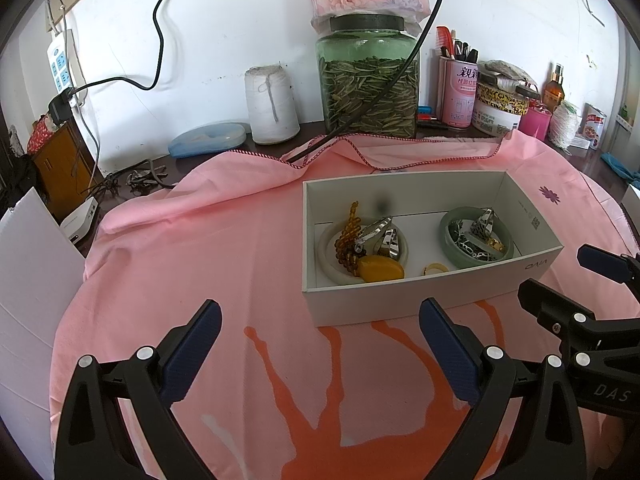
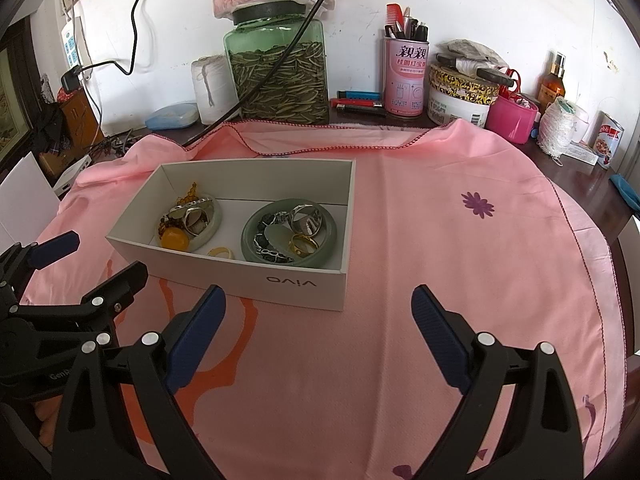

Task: Organize jewelry

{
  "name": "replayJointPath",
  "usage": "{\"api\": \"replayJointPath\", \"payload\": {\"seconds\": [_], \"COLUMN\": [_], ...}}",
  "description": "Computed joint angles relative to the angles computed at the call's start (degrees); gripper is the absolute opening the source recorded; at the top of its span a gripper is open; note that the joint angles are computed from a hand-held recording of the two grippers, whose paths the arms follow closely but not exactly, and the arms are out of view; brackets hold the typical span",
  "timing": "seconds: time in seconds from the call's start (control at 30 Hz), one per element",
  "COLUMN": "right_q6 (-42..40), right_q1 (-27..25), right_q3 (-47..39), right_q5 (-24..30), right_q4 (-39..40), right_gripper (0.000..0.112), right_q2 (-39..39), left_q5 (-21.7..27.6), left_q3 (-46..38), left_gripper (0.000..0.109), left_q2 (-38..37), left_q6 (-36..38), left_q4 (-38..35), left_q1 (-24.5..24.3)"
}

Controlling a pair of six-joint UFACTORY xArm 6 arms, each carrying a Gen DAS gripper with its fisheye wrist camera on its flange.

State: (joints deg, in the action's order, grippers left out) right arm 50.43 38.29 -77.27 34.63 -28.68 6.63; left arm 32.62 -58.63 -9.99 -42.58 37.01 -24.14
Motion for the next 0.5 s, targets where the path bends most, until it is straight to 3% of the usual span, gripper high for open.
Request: {"api": "replayJointPath", "payload": {"seconds": [0.5], "right_q6": [0.2], "right_q1": [0.1], "right_q3": [0.1], "right_q5": [0.0], "right_q4": [-0.2], "right_gripper": [0.089], "right_q2": [0.0], "left_q5": [0.1], "left_q3": [0.2], "left_gripper": [0.097], "left_q2": [0.0], "left_q6": [0.0], "left_q4": [-0.3], "left_q1": [-0.2]}}
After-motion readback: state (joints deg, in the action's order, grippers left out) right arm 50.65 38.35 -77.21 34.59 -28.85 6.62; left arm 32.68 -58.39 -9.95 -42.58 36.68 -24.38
